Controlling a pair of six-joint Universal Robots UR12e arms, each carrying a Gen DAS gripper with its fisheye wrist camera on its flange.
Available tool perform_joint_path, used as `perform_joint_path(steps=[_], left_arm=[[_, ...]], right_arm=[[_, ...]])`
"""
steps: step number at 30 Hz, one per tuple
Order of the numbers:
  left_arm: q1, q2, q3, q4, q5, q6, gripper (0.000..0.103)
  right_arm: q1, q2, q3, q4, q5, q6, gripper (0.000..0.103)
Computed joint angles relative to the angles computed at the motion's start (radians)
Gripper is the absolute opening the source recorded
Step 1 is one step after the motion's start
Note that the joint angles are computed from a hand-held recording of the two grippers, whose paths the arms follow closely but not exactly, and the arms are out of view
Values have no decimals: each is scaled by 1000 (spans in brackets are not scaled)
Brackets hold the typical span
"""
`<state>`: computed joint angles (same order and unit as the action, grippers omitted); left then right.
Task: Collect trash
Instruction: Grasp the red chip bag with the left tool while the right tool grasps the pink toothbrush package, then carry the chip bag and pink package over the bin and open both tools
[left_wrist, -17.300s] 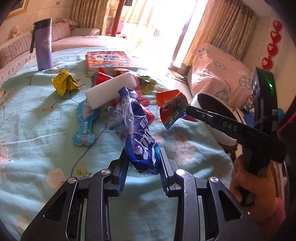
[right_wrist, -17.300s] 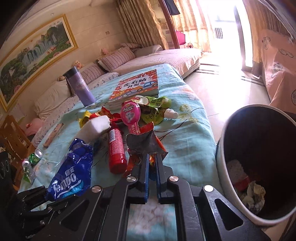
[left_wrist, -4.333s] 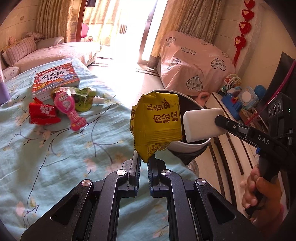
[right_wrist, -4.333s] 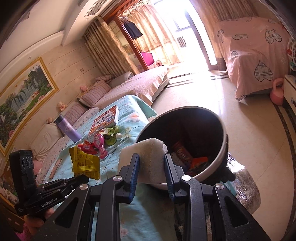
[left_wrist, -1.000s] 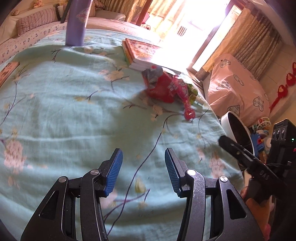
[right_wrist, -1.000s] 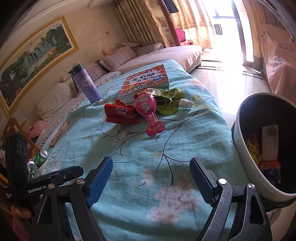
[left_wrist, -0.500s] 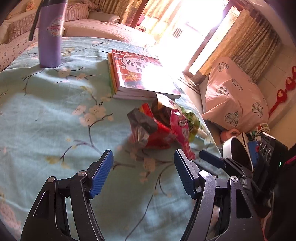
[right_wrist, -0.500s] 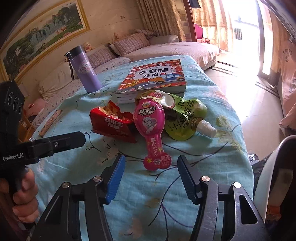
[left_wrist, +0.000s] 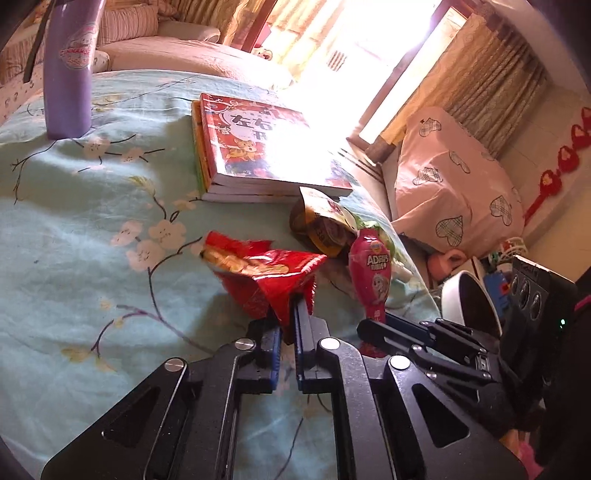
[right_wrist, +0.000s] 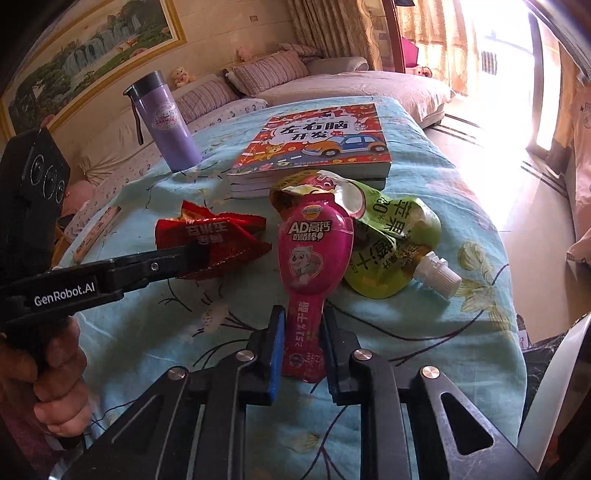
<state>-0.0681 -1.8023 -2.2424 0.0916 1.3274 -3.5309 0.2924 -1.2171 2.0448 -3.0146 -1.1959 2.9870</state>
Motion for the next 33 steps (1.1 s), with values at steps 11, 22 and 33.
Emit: perform_joint_path(steps=[11,22,33], left_arm=[[-25,126,-145,34,-48,-6,2],[-133,158,-190,77,-30,-59,2],[-213,132,-129,43,-33,-4,2]], right_arm=[[-39,-110,165,-125,115,145,17],[-88,-224,293,-148,120,154,17],[-174,-291,364,-186,133,171,17]])
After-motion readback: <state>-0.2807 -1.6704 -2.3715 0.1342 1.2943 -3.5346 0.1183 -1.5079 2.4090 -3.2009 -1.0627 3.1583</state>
